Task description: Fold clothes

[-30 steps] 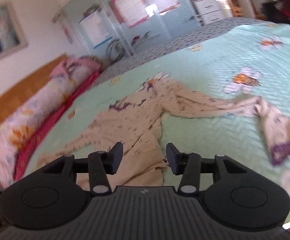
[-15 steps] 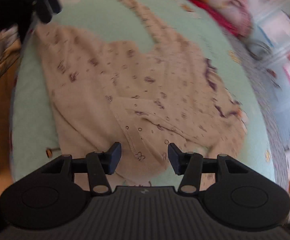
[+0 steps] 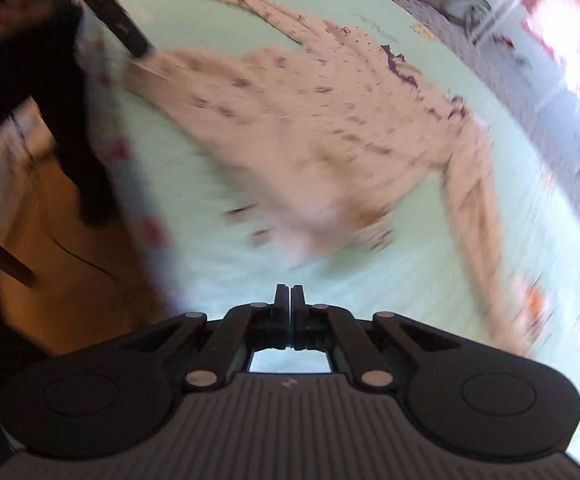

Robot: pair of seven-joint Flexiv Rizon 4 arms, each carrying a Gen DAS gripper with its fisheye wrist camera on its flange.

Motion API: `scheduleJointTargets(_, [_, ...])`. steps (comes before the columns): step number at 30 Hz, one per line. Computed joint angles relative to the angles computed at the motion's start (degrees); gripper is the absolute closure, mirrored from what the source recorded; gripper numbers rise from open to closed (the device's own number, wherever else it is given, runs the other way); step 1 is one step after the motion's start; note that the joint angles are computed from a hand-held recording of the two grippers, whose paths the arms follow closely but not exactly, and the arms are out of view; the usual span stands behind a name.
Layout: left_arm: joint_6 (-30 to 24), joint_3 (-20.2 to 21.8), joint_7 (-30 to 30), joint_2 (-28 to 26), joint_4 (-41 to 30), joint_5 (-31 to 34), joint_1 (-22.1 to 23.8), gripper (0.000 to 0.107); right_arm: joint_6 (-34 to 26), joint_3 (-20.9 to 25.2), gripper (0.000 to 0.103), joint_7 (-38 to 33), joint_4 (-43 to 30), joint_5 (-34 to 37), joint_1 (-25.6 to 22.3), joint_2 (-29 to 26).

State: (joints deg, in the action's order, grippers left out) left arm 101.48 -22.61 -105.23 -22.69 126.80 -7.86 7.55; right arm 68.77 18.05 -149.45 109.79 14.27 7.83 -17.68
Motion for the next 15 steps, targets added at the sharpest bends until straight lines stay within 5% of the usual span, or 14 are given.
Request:
scheduleJointTargets(2, [0.9,-1.1,-0.1,0.0,0.4,0.4,1.0,0.053,-3.3,3.7,0.103,-2.9,0.2,9.1,-3.6,2.9])
scheduleJointTargets(3, [1.1,-1.2,-0.4,0.0,0.5,0.5,1.1,0.053,0.5,4.1,0.102,-4.9,1.6,12.0,-3.2,3.7])
scheduleJointTargets(5, [0.9,-1.4,-1.0,0.1,0.6,0.8,1.3,0.053,15.2,3.4,0.084,-7.4,4.7,11.8,0.8,2.5])
scheduleJointTargets(7, [0.5,-1.2,-1.3,0.5,0.7,0.8,1.1,0.053,26.7,0.7,0.035,-7.0,6.6,6.7,5.4,-0.4])
scheduleJointTargets(10, [0.9,1.2,-1.5,1.9,1.2,0.7,-1.1,0.053,27.5,-6.4,0.039,-5.6,5.5,0.1,12.3,-3.2])
scheduleJointTargets(13, [1.0,5.4,-2.3,3.4,1.9,-0.2,-4.6,0.052,23.8,-16.6,0.064,-0.3,3.5,-6.8,20.7,-5.8])
scheduleJointTargets(15, [1.0,7.1,-2.8,4.1,2.6,-0.7,-6.0,0.052,20.2,-21.7,0.072,4.1,1.9,-10.5,24.5,-7.3])
